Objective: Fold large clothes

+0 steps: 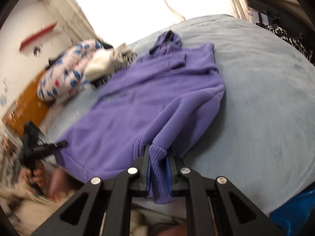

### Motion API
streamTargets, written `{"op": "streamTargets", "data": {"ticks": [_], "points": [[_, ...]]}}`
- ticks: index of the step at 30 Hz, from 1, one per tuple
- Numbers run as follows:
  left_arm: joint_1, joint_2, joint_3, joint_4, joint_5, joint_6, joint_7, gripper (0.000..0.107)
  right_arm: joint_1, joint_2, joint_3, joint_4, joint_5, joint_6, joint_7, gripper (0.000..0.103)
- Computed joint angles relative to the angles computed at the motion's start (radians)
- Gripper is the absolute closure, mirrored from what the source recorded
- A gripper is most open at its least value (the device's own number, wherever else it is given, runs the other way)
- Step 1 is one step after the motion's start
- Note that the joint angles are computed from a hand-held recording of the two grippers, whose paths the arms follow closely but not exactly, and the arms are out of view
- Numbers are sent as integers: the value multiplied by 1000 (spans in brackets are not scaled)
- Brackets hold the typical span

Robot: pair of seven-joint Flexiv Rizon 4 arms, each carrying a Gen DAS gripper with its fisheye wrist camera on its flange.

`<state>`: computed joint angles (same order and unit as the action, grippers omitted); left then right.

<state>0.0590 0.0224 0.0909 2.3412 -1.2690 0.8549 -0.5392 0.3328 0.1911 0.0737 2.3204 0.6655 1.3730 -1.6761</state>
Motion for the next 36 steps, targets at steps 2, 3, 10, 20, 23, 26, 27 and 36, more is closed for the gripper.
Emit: {"op": "streamTargets", "data": {"ticks": [2, 3, 10, 20, 23, 26, 27, 36], "points": [[4, -17, -5, -40, -44, -26, -20, 95, 20, 0, -42, -47, 71, -17, -59, 92], [6, -26, -8, -59, -61, -34, -34, 95, 24, -5, -57, -74, 99, -28, -85, 92], [5, -150, -62, -251, -175, 35, -75, 96, -32, -139, -125, -327, 257, -138, -168, 92], [45, -437, -134, -587, 86, 157, -344, 86, -119, -478, -143, -655, 96, -207, 129, 81], [65, -501, -139, -667, 226, 140, -456, 73, -137, -529, -140, -682, 12, -237, 176, 65], [84, -527, -166, -696, 287, 169, -464, 64, -144, -549, -135, -660, -81, -220, 205, 58], [95, -534, -177, -704, 300, 171, -462, 56, -156, -553, -125, -656, -93, -217, 204, 58], [123, -627, -173, -800, 558, 117, -535, 50, -240, -634, -43, -695, -239, -262, 213, 58]]}}
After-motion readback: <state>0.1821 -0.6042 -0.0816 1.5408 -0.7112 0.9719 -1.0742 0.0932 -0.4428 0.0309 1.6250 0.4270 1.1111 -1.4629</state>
